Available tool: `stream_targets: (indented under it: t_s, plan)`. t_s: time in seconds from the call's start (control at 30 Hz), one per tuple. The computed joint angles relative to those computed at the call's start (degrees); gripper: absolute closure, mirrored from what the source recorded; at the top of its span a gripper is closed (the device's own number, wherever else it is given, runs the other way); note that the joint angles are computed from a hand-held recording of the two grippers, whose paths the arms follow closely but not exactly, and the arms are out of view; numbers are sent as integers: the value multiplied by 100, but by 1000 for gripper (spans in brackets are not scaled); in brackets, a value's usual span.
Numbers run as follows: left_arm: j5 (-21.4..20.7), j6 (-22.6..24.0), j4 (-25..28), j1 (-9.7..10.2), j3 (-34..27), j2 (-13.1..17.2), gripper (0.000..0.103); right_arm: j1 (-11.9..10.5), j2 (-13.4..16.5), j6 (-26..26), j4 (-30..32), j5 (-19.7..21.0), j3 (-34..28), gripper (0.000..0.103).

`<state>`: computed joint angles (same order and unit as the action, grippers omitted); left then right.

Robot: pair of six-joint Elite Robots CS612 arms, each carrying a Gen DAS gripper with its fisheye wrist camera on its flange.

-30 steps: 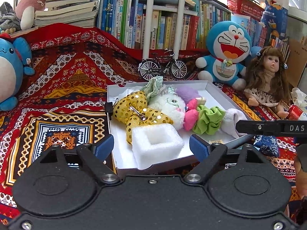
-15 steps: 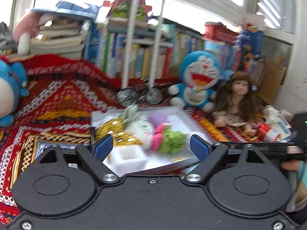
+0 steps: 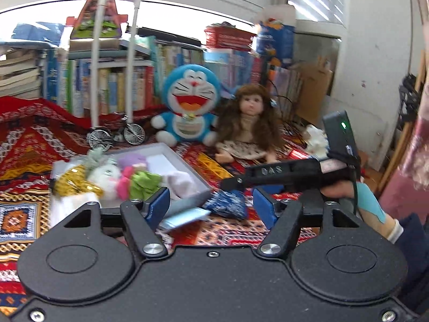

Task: Organize soft objects
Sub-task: 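Move the left gripper to the light blue plastic packet while the right moves to the blue floral pouch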

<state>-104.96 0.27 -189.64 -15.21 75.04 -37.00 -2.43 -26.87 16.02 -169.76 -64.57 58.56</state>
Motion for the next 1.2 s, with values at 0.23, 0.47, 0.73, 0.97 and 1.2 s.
stream_targets:
  t_s: [0.23, 0.47, 0.73, 0.97, 1.2]
  plan:
    - [527, -91, -12, -277, 99, 116, 53, -116, -37, 238, -246, 118, 210, 14]
    - [1639, -435, -392, -586, -148, 510, 54, -100, 3, 226, -456, -109, 228, 14]
    - [2798, -420, -359, -815, -523, 871, 53, -98, 97, 123, -302, -147, 46, 13]
    - [3222, -777, 3, -846, -858, 1070, 44, -85, 205, 197, -79, -225, -94, 13]
    - [3196, -1398, 49, -816, -1094, 1188, 29, -96, 280, 302, -141, -188, -135, 13]
